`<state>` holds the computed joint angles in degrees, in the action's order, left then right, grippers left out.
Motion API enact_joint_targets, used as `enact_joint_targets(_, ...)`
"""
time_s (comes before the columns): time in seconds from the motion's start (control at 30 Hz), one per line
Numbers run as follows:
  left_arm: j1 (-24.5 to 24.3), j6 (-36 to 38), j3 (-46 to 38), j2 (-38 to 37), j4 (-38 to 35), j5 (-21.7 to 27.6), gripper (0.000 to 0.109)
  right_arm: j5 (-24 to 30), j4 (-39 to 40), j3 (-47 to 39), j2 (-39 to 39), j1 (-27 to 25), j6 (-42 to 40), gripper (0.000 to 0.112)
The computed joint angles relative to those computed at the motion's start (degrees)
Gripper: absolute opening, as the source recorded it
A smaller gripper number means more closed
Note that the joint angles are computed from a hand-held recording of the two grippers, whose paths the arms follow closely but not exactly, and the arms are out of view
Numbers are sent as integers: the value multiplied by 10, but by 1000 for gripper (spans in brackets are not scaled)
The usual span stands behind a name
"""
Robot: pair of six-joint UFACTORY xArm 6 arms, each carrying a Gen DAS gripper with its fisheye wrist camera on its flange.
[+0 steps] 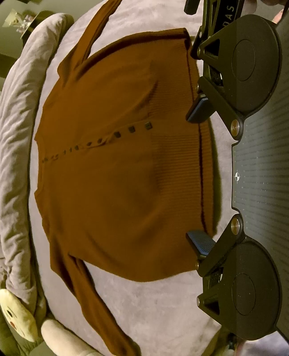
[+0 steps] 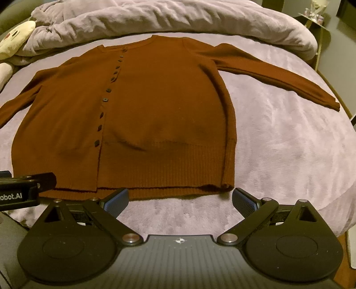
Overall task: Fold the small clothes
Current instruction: 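Grasp the cardigan sleeve cuff with the right gripper and lift it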
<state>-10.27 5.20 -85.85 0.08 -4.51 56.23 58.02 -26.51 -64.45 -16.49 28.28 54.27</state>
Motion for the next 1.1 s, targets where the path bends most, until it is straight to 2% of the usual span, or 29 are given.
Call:
enact_joint_targets(0.2, 0, -5, -9, 7, 5, 8, 103, -32, -5, 14, -10, -6, 1, 99)
enact_joint_targets(0.3, 0, -9, -14, 13, 8, 11, 103, -80, 13, 37, -23, -20, -2, 99)
enact_joint_targets(0.4, 1, -9, -20, 19, 5, 14, 103, -170, 45, 90, -51, -48, 4, 99)
enact_joint_targets(0.5, 2, -8, -27, 26, 6, 14, 103, -321, 59, 177, -91, -88, 36, 99)
enact_joint_targets(0.53, 3, -7, -27, 28, 8, 11, 103, -356, 94, 196, -98, -102, 18, 99)
enact_joint_targets(0.6, 3, -9, -31, 35, 12, 3, 103, -387, 116, 221, -109, -126, 20, 99)
enact_joint_targets(0.67, 1, -13, -41, 48, 18, -1, 103, -389, 83, 234, -118, -158, 72, 99)
enact_joint_targets(0.77, 1, -15, -72, 78, 19, -2, 103, -391, 93, 244, -118, -215, 88, 99)
enact_joint_targets(0.83, 1, -15, -96, 100, 17, -1, 103, -455, 78, 272, -123, -272, 107, 99)
enact_joint_targets(0.97, -2, -35, -129, 138, 34, -24, 103, -569, 100, 284, -93, -382, 109, 99)
enact_joint_targets(1.03, -2, -57, -134, 152, 49, -43, 103, -587, 79, 262, -64, -434, 143, 99)
enact_joint_targets(1.1, 0, -72, -151, 170, 57, -38, 103, -601, 105, 239, -29, -470, 132, 93)
